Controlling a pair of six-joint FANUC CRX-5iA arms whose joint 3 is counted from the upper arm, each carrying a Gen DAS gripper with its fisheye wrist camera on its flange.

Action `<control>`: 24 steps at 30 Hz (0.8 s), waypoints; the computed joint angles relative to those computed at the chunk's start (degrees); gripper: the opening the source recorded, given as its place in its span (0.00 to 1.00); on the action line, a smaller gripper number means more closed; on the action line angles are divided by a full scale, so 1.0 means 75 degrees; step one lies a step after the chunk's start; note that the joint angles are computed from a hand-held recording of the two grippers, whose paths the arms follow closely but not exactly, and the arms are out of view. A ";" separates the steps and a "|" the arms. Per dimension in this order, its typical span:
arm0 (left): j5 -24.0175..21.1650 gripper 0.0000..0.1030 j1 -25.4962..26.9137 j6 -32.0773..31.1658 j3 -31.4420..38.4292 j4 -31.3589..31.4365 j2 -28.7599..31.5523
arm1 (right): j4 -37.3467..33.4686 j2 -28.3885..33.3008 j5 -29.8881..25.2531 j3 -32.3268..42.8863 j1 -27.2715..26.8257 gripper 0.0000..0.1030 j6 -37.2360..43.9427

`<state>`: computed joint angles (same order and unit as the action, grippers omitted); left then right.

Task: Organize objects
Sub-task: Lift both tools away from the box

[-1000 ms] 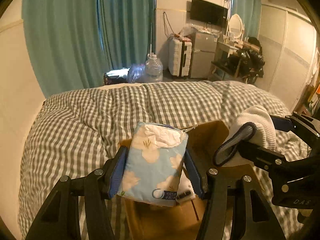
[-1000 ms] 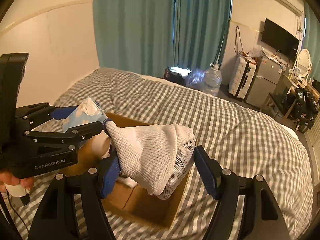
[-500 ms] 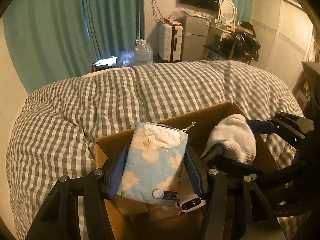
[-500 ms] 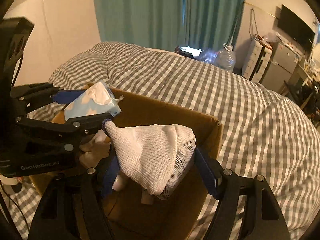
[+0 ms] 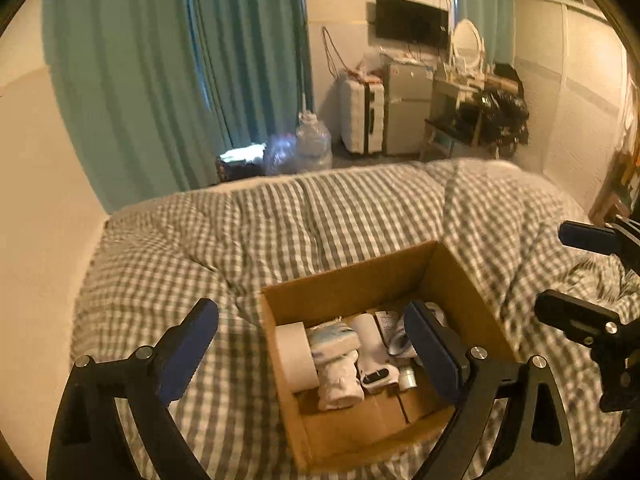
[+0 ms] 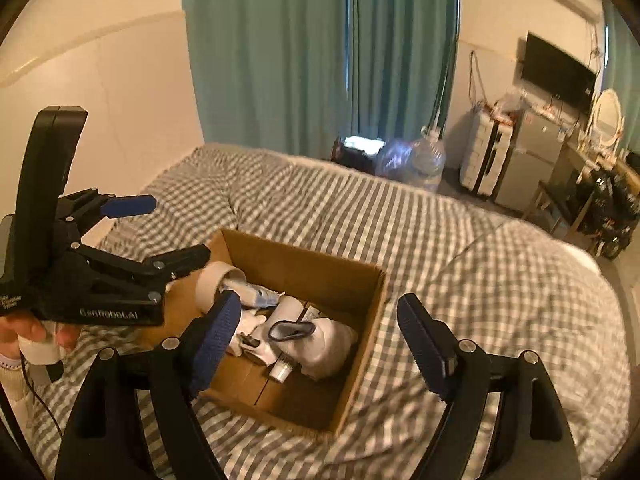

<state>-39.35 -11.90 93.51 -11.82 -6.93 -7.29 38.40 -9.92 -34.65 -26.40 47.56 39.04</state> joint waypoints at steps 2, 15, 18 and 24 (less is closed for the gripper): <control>-0.0224 0.96 -0.0118 0.0464 -0.0005 -0.0342 -0.0319 | 0.0261 -0.0413 -0.0220 -0.0186 0.0269 0.78 -0.0207; -0.1973 0.97 -0.1706 0.3162 -0.0807 -0.2722 -0.1821 | 0.0284 -0.1811 -0.1531 -0.1478 0.2124 0.78 -0.0532; -0.2014 0.97 -0.2086 0.3705 -0.1177 -0.2953 -0.1915 | 0.0031 -0.1809 -0.1453 -0.1941 0.2256 0.78 -0.0666; -0.2234 0.97 -0.3010 0.5833 -0.1790 -0.3944 -0.1791 | -0.1273 -0.1389 -0.0772 -0.2248 0.2025 0.78 -0.0303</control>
<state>-56.11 -34.47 137.26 -25.24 -36.51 -20.72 28.86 -20.33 -40.45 -43.26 62.75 36.76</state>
